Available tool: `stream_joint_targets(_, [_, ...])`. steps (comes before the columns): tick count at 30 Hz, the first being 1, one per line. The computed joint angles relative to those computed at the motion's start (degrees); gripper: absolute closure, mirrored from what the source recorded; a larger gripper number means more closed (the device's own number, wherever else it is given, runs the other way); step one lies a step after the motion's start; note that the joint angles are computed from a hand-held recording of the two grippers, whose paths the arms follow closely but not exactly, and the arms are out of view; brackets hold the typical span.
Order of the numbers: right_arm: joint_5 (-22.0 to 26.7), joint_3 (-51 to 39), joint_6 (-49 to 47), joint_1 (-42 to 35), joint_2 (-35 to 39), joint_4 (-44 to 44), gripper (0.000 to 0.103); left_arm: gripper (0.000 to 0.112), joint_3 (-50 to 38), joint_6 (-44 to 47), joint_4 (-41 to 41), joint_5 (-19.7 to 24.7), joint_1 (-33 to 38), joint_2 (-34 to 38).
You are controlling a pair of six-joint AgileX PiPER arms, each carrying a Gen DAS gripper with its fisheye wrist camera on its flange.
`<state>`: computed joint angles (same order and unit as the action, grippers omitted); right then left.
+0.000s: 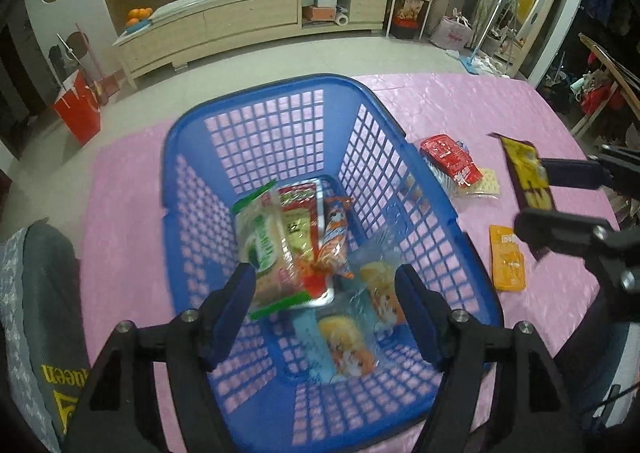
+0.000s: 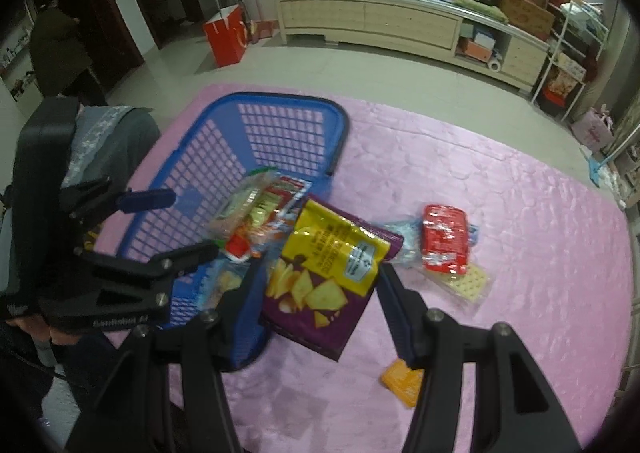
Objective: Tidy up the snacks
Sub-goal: 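Lower the purple chip bag into the basket and open the right gripper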
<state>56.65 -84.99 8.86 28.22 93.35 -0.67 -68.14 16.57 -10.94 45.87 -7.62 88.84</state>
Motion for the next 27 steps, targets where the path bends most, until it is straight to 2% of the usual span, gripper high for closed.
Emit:
stream_joint_targets(5, [1.84, -5.4, 1.05, 3.23, 4.38, -0.37, 0.042, 0.042, 0.09, 2.24, -0.59, 2.07, 3.89, -2.05])
stream_joint_targets(12, [4.69, -14.14, 1.61, 5.87, 11.55, -2.09, 0.042, 0.042, -1.96, 7.57, -5.08, 3.87, 11.0, -1.04])
stream_joint_targets(22, [8.64, -25.7, 1.29, 7.79, 20.03, -6.35, 0.042, 0.042, -3.83, 7.77, -5.37, 3.21, 12.81, 1.7])
stream_joint_targets(24, [9.34, -27.21, 1.77, 7.87, 21.48, -7.25, 0.04, 0.042, -4.07, 7.71, -6.23, 3.42, 13.56, 2.16])
stream_joint_targets(26, [8.82, -26.29, 1.55, 8.0, 21.52, -7.91, 0.019, 0.042, -3.8, 7.36, -6.63, 2.87, 13.66, 2.1])
stream_joint_targets(27, [7.67, -24.2, 2.23, 8.21, 20.44, -8.95, 0.016, 0.042, -3.19, 6.96, -6.2, 2.12, 13.38, 1.74])
